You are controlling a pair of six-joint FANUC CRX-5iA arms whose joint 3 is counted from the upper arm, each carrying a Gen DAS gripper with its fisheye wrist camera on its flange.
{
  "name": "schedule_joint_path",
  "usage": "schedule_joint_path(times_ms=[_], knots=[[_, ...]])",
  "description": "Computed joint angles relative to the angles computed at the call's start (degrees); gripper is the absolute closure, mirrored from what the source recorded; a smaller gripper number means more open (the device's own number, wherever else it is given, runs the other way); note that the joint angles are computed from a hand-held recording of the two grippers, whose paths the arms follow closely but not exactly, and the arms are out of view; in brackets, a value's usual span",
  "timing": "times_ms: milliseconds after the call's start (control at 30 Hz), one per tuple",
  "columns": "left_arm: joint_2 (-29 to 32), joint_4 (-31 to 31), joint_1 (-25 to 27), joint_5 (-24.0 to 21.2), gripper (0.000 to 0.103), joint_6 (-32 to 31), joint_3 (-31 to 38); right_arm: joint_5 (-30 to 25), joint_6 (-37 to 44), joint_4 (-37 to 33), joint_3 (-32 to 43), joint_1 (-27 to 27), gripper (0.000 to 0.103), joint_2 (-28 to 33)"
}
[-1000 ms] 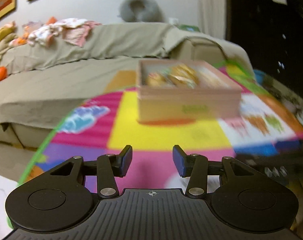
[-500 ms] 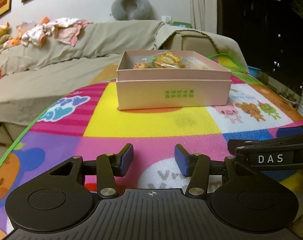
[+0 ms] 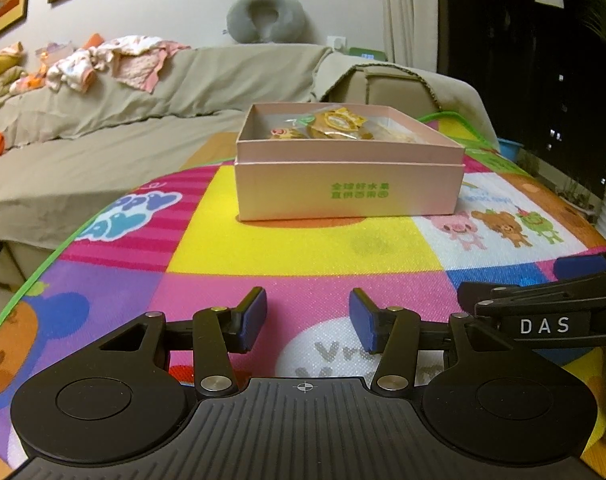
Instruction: Organize objects
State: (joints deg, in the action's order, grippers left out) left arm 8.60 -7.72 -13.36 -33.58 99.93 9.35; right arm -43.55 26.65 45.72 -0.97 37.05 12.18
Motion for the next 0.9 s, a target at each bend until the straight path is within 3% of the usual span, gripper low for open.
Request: schedule_joint_path(times_ms=[200, 333, 900], knots=[[0.0, -0.7, -0.2, 0.0, 0.05, 0.6, 0.1, 4.0, -7.9, 10.1, -5.1, -0.8, 0.0, -0.7], [0.0, -0.9, -0.3, 0.2, 0.05, 1.1, 0.1, 5.6, -7.5, 7.3, -4.9, -1.4, 0.0, -1.2], [0.4, -1.4, -0.4, -0.7, 0.05, 1.6, 1.0, 5.0, -7.7, 7.5, -4.7, -1.0, 0.0, -1.0]])
